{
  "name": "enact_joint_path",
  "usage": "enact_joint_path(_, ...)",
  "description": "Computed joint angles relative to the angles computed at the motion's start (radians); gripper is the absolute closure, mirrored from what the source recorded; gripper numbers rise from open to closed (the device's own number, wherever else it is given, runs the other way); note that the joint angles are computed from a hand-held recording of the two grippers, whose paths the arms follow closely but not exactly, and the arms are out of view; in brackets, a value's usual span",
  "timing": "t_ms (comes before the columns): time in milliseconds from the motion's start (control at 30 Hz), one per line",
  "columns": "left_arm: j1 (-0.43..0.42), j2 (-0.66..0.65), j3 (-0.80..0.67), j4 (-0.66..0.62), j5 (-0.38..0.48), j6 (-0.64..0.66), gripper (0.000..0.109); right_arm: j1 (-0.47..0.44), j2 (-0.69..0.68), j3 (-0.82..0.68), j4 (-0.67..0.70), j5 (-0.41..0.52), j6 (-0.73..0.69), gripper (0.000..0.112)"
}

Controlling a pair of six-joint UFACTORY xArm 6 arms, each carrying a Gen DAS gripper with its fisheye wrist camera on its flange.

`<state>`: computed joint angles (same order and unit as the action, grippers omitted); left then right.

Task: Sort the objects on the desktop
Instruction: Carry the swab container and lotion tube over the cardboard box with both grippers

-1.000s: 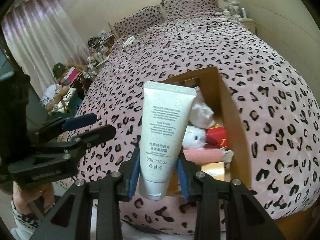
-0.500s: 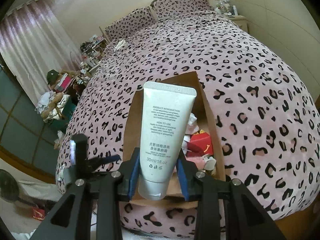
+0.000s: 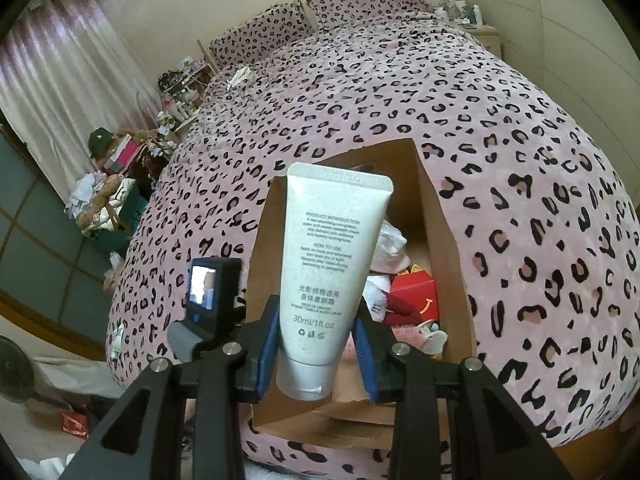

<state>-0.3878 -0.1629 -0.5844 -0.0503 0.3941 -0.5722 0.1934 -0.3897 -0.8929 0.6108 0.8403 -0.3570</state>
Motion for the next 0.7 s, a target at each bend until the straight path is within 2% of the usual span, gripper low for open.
enact_joint_path(200,0.005,-0.203,0.042,0.139,0.100,-0.119,0.041,-0.006,-0.016,0.016,0.008,0.011,-0.005,0.078)
enact_joint_path(367,-0.043,-0.341,-0.009,0.267,0.203,-0.194,0.041,-0.015,-0.051,0.039,0.026,0.020,-0.012,0.078)
enact_joint_path(500,-0.085,-0.347,-0.112,0.300,0.245,-0.183,0.041,-0.028,-0.077,0.055,0.037,0.032,-0.027,0.078)
enact_joint_path(700,-0.157,-0.218,-0.300,0.288,0.259,-0.127,0.041,-0.056,-0.101,0.074,0.039,0.046,-0.037,0.078)
